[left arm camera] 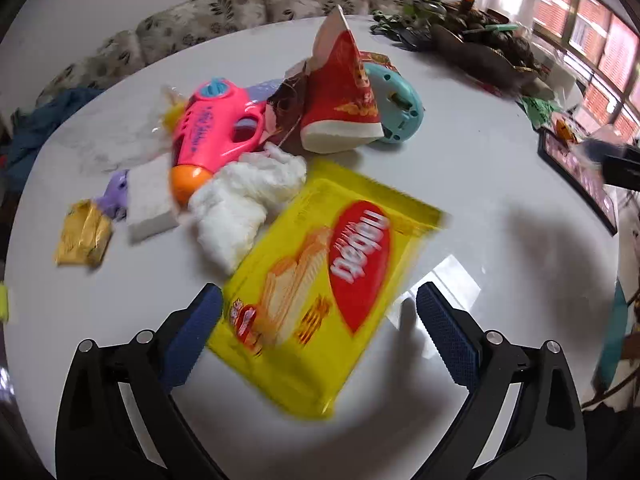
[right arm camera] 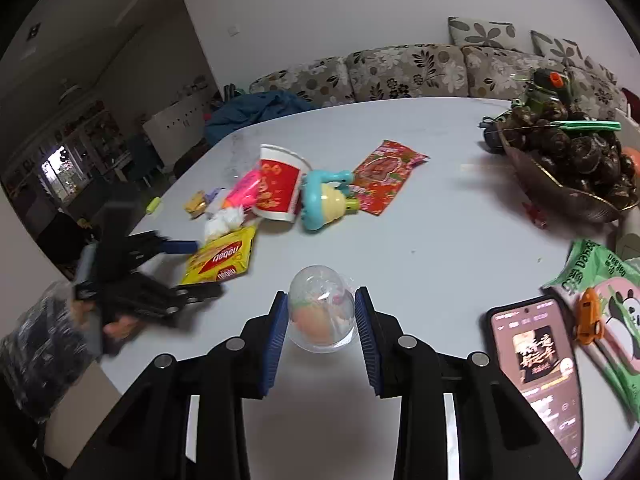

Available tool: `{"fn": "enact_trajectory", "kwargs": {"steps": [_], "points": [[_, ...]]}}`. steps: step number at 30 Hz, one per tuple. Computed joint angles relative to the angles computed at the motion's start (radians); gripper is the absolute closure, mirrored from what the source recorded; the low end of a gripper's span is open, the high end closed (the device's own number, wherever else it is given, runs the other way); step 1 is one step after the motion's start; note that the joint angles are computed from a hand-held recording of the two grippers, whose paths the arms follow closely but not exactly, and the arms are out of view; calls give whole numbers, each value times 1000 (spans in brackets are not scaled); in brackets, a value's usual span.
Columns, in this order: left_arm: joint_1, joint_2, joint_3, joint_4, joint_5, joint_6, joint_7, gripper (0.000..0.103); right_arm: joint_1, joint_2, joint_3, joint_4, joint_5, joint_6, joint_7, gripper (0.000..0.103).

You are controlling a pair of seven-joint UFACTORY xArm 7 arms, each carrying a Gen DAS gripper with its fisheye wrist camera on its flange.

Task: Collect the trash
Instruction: 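Grasp the yellow nabati wafer bag with the left tool while the right tool grasps the clear capsule, then carry both items to the cardboard box and open both tools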

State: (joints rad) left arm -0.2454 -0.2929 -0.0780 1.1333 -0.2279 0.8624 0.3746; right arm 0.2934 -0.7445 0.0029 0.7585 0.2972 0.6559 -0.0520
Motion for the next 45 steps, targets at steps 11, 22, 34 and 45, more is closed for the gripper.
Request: {"fn": "enact_trajectory", "kwargs": {"steps": [11, 22, 34, 45], "points": [[18, -276, -40, -211, 69, -132, -193, 49, 50, -29, 28, -42, 19, -25, 28, 69], [5, -845, -48, -396, 111, 98, -389, 55, 203, -204, 101, -109, 52, 25, 40, 69], [-111, -1129, -103, -545, 7, 440, -418, 65, 295, -485, 205, -285, 71, 319, 180, 69], [-129, -1137, -87, -704, 10, 422, -398, 42, 370, -470, 215, -460, 45, 293, 278, 48]]}}
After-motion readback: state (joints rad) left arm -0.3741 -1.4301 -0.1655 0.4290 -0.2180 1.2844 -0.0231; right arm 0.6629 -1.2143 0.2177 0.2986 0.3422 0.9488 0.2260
